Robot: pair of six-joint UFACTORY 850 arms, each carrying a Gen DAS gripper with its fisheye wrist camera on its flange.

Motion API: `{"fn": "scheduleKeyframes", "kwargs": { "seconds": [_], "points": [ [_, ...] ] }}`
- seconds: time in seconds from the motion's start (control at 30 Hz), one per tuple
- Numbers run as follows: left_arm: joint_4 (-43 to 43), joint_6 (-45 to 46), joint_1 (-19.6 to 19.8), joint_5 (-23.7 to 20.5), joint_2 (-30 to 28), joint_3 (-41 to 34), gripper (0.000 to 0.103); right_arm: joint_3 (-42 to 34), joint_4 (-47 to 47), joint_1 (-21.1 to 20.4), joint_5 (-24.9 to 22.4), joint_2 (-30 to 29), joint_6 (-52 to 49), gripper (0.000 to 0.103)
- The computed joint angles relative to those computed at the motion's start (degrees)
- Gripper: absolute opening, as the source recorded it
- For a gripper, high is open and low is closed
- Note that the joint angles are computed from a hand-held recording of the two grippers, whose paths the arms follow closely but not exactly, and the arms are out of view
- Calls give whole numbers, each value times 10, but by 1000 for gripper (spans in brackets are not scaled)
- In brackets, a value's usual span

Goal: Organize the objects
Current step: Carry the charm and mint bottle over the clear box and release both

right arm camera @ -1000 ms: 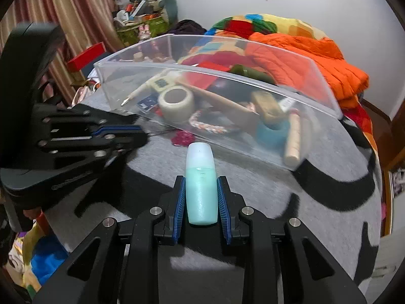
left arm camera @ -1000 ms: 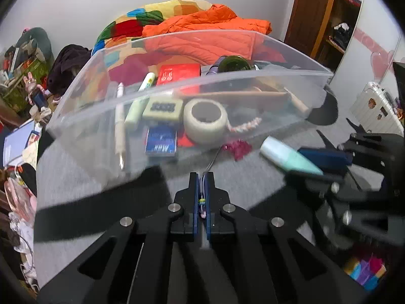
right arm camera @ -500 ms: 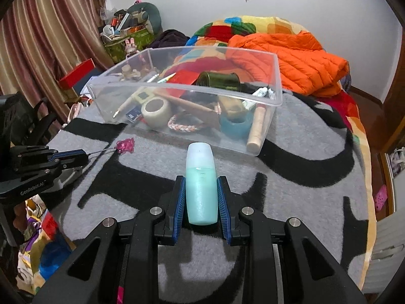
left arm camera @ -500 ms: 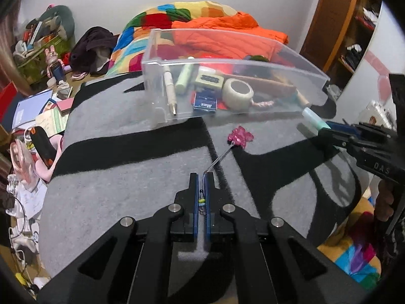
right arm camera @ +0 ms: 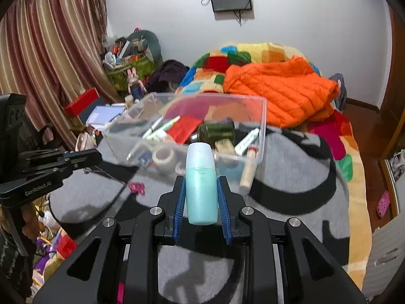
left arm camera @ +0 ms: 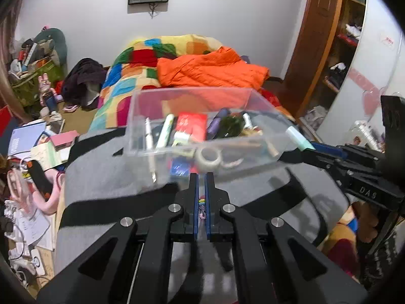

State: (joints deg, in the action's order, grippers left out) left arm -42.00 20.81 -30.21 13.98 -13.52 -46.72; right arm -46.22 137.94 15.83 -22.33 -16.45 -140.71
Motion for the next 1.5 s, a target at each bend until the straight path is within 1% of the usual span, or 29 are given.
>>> {"fn": "scheduleKeyframes", "kwargs": {
  "seconds": [0.13, 0.2, 0.27, 0.37, 0.53, 0.63, 0.7, 0.77, 0.8, 0.9, 0.97, 1.07, 1.2, 1.27, 1.3, 1.33, 1.37, 1.43, 1.5],
  "points": [
    [8, 1, 0, 7, 8, -11, 3, -8, 11, 2, -3, 4, -11, 23],
    [35, -22, 2, 7, 15, -17, 3, -15, 18, 3, -3, 3, -16, 23],
    [43, -26, 4, 8, 21, -22, 3, -20, 19, 3, -4, 2, -16, 23],
    [18, 7, 6, 13, 28, -34, 3, -32, 28, 4, -5, -2, -22, 23],
    [15, 14, 19, 25, 38, -50, 3, -54, 38, 6, -3, -12, -29, 23],
    [71, -48, 33, 28, 38, -57, 3, -71, 37, 8, -1, -23, -28, 23],
    [84, -64, 41, 30, 28, -67, 3, -85, 28, 10, 4, -35, -18, 23],
    [67, -50, 48, 29, 10, -81, 3, -100, 19, 12, 11, -50, -10, 23],
    [75, -59, 51, 24, 1, -87, 3, -107, 13, 12, 16, -57, -4, 23],
    [131, -125, 65, -5, -37, -110, 3, -135, -31, 14, 34, -86, 38, 23],
    [136, -132, 68, -15, -57, -119, 3, -150, -37, 18, 50, -104, 44, 23],
    [137, -133, 69, -25, -81, -128, 3, -168, -76, 19, 63, -126, 81, 23],
    [167, -165, 69, -32, -93, -128, 4, -178, -89, 23, 82, -136, 90, 23],
    [182, -181, 68, -30, -92, -124, 4, -181, -129, 23, 86, -138, 128, 25],
    [186, -185, 67, -31, -91, -123, 5, -180, -156, 22, 81, -137, 153, 28],
    [198, -197, 67, -29, -89, -119, 6, -178, -159, 21, 79, -135, 155, 32],
    [207, -206, 66, -28, -87, -117, 9, -175, -150, 21, 76, -132, 145, 33],
    [186, -186, 64, -25, -83, -113, 11, -163, -116, 21, 68, -121, 107, 34],
    [111, -110, 57, -19, -78, -109, 12, -152, -95, 21, 63, -109, 81, 34]
  ]
}}
